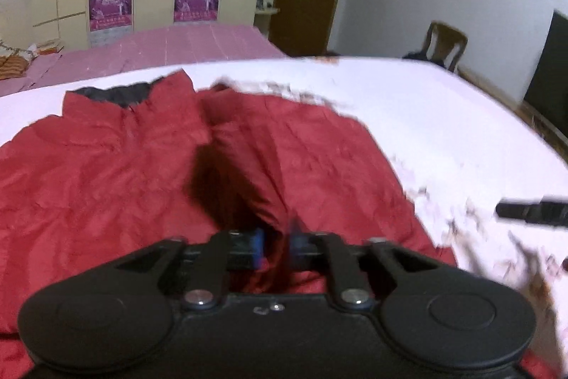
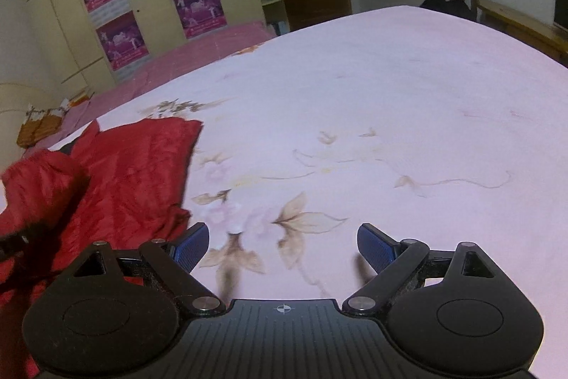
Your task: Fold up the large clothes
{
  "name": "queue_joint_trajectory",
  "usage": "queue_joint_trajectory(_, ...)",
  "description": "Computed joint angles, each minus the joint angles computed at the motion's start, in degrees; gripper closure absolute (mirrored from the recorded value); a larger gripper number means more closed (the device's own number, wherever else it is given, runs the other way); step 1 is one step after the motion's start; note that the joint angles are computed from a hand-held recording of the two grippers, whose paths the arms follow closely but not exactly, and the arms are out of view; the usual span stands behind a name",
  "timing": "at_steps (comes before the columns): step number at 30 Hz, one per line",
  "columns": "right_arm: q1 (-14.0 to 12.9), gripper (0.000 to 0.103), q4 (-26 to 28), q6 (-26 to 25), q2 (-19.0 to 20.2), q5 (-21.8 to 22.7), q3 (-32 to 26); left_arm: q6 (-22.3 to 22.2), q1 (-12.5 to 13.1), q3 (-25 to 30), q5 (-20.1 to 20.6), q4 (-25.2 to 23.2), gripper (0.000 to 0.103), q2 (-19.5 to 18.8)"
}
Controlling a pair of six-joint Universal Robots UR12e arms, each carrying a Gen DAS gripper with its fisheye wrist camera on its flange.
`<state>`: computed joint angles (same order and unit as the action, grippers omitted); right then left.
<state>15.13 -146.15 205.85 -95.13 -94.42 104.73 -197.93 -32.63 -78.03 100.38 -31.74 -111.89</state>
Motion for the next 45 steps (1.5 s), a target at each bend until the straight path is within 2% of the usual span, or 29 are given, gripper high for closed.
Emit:
queue_joint_trajectory(1, -0.28, 0.013, -0.17, 0.19, -0.2, 0.39, 0.15, 0.26, -0.1, -0.19, -0.46, -0.31, 0.049, 0.11)
queue_joint_trajectory(2, -0.54, 0.013, -0.42, 0.27, -0.33, 0.84, 0.24, 0.72, -0.14, -0.67, -1.18, 0.4, 0.04, 0.35)
queue_joint_trajectory(3, -0.73, 0.013, -0.95, 0.39, -0.48, 1.38, 0.39, 1.47, -0.24, -1.56, -0.97, 2.23, 0.04, 0.76)
queue_joint_trajectory(5, -0.98, 0.013, -2.52, 0.34, -0.55, 2.85, 0.5, 2.32, -0.52, -3.33, 0.85, 4.63, 0.042, 1.93)
queue_joint_trajectory(7, -1.01, 0.013, -4.13, -0.04, -0.22, 5.06, 0.12, 0.26, -0.34, -6.66, 3.34, 7.48, 0.05, 4.2)
queue_joint_trajectory(9, -1.05, 0.013, -6.18, -0.85, 0.38, 9.36, -0.3, -2.08, 0.02, -10.29, 8.08, 9.83, 0.052, 6.6)
queue_joint_trajectory(11, -0.33, 0.014, -7.62, -2.34, 1.36, 11.54, -1.06, -3.28, 0.74, -13.26, 12.88, 9.85, 0.053, 8.82)
queue_joint_trajectory(12, 0.28, 0.02, -7.67, -3.5, 2.05, 12.45, -1.72, -4.01, 1.34, -14.51, 14.29, 8.97, 0.054, 9.87)
queue_joint_trajectory(13, 0.8, 0.033, -7.37, -4.36, 2.9, 13.75, -2.57, -4.66, 2.01, -15.73, 15.35, 8.06, 0.055, 10.88)
queue_joint_trajectory(14, 1.19, 0.057, -6.51, -4.74, 3.64, 14.82, -3.39, -5.03, 2.51, -16.67, 16.31, 7.74, 0.055, 11.56)
queue_joint_trajectory(15, 1.69, 0.059, -5.84, -4.79, 4.43, 15.7, -4.17, -5.31, 3.01, -17.59, 17.05, 7.49, 0.055, 12.18)
queue_joint_trajectory(18, 3.41, 0.059, -5.79, -4.69, 6.6, 15.85, -5.93, -5.93, 4.36, -19.31, 17.37, 6.64, 0.058, 13.38)
queue_joint_trajectory(21, 4.32, 0.059, -3.23, -3.26, 8.45, 17.83, -7.75, -5.53, 5.09, -20.25, 18.32, 6.53, 0.056, 13.86)
queue_joint_trajectory(25, 6.52, 0.059, -3.54, -7.11, 10.11, 17.64, -9.4, -6.0, 5.24, -20.73, 21.63, 4.9, 0.057, 14.38)
queue_joint_trajectory(27, 7.16, 0.059, -3.19, -7.49, 10.76, 18.69, -9.87, -5.96, 5.57, -21.12, 21.11, 4.23, 0.057, 14.85)
queue_joint_trajectory(30, 7.8, 0.059, -2.03, -7.56, 11.01, 17.93, -9.91, -4.87, 6.01, -21.59, 19.76, 4.67, 0.057, 15.4)
queue_joint_trajectory(34, 7.22, 0.059, -1.85, -6.65, 10.02, 15.88, -9.19, -2.46, 6.07, -22.58, 17.8, 10.79, 0.054, 15.68)
queue_joint_trajectory(35, 7.11, 0.059, -1.92, -6.94, 9.41, 14.85, -8.95, -2.14, 6.21, -22.54, 17.13, 11.03, 0.053, 15.63)
queue_joint_trajectory(38, 7.41, 0.059, -5.61, -7.89, 8.46, 10.14, -8.48, -4.5, 7.14, -21.89, 15.29, 6.75, 0.053, 15.33)
queue_joint_trajectory(40, 7.88, 0.059, -7.24, -9.56, 9.19, 8.13, -9.15, -6.84, 8.15, -21.92, 12.54, 4.81, 0.052, 15.53)
queue_joint_trajectory(43, 8.24, 0.059, -6.38, -13.35, 11.34, 9.56, -10.78, -6.07, 8.42, -21.47, 11.93, 3.94, 0.051, 15.34)
queue_joint_trajectory(45, 8.82, 0.059, -1.95, -16.38, 13.22, 8.97, -12.14, -5.26, 8.54, -21.4, 11.47, 3.53, 0.05, 15.32)
